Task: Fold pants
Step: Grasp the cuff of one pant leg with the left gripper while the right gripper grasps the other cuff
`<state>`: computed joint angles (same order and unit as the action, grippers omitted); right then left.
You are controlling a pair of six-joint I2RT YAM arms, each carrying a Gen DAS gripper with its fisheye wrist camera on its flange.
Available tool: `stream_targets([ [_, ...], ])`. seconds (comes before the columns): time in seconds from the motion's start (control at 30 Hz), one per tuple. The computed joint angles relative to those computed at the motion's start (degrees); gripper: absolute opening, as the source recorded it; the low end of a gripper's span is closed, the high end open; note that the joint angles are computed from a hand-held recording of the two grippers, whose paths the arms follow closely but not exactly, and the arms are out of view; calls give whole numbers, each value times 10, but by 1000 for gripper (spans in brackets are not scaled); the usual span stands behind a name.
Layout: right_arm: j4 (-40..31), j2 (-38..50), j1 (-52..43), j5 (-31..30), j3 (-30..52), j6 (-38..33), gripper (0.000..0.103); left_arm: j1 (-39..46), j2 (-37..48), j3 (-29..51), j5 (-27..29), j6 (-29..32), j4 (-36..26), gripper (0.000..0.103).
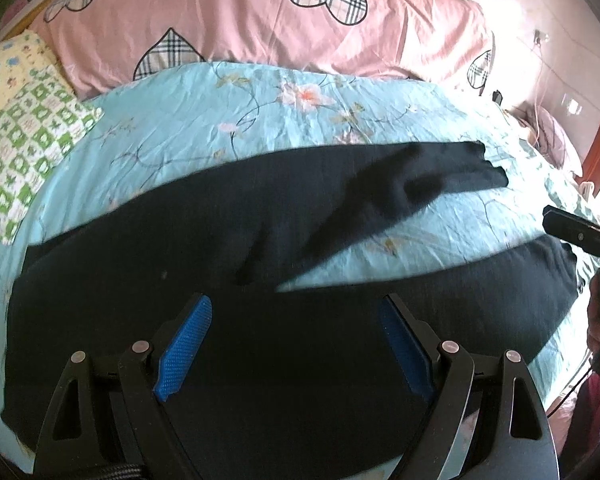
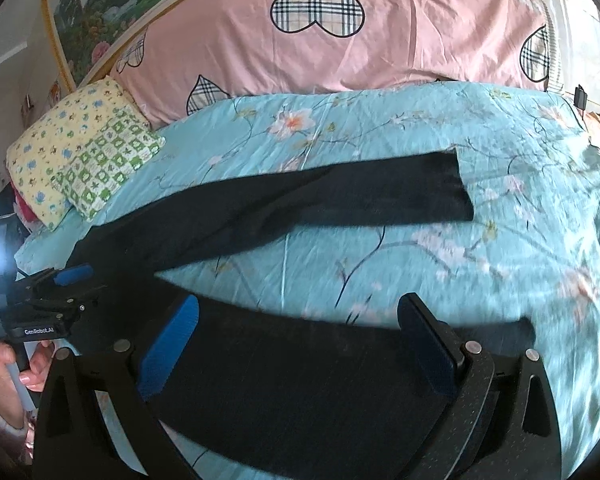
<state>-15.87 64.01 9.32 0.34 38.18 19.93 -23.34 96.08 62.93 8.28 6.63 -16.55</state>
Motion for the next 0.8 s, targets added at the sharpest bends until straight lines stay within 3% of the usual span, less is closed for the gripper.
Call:
stream_targets([
  [0.33,-12,111,-130,-84,98,-61,100,-7,129,187,9,42,-73,87],
  [0.53,-15,206,-211,-142,169,-78,95,-7,252,361,32,66,-159,87],
  [0.67,-31,273,-254,-186,227,-78,86,-7,356,521,48,74,-242,87],
  [0.8,-43,323,-267,-178,278,-93,82,-11,479,730,55,79,-351,87],
])
